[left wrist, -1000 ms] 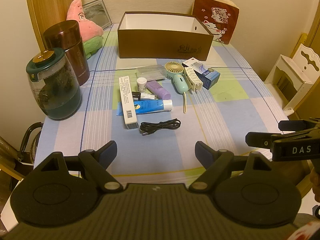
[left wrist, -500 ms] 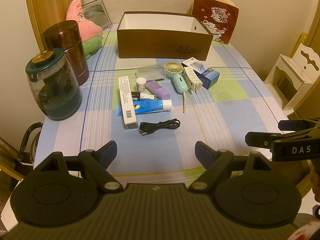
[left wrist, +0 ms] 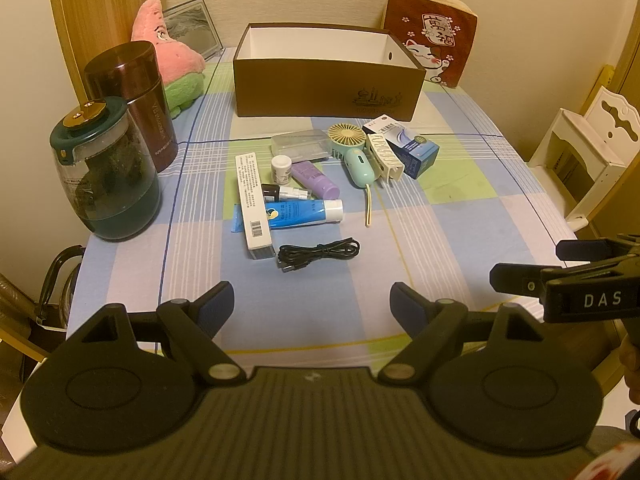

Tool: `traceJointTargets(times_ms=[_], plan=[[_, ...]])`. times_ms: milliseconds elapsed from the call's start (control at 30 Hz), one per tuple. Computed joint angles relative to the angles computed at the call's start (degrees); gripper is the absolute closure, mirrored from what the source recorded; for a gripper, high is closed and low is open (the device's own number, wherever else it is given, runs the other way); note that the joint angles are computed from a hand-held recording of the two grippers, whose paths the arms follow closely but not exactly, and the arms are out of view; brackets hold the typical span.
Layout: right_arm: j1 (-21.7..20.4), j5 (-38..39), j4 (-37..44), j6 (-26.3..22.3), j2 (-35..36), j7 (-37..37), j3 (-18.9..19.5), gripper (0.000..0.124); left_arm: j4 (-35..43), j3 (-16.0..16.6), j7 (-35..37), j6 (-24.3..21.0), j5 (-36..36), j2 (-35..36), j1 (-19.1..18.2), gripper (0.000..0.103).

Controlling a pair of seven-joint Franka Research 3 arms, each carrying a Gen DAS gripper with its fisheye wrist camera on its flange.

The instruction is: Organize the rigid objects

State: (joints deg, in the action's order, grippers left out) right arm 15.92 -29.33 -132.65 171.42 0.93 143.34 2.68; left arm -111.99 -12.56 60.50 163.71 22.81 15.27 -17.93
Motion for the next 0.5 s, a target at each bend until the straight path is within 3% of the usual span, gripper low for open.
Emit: traceJointTargets(times_ms=[500], plan=[[0.3,1.0,0.4,0.1,0.5,-0.9,-0.4,0.021,0.2,0.1,-0.1,-0.1,0.0,0.1,-0.1,0.019]])
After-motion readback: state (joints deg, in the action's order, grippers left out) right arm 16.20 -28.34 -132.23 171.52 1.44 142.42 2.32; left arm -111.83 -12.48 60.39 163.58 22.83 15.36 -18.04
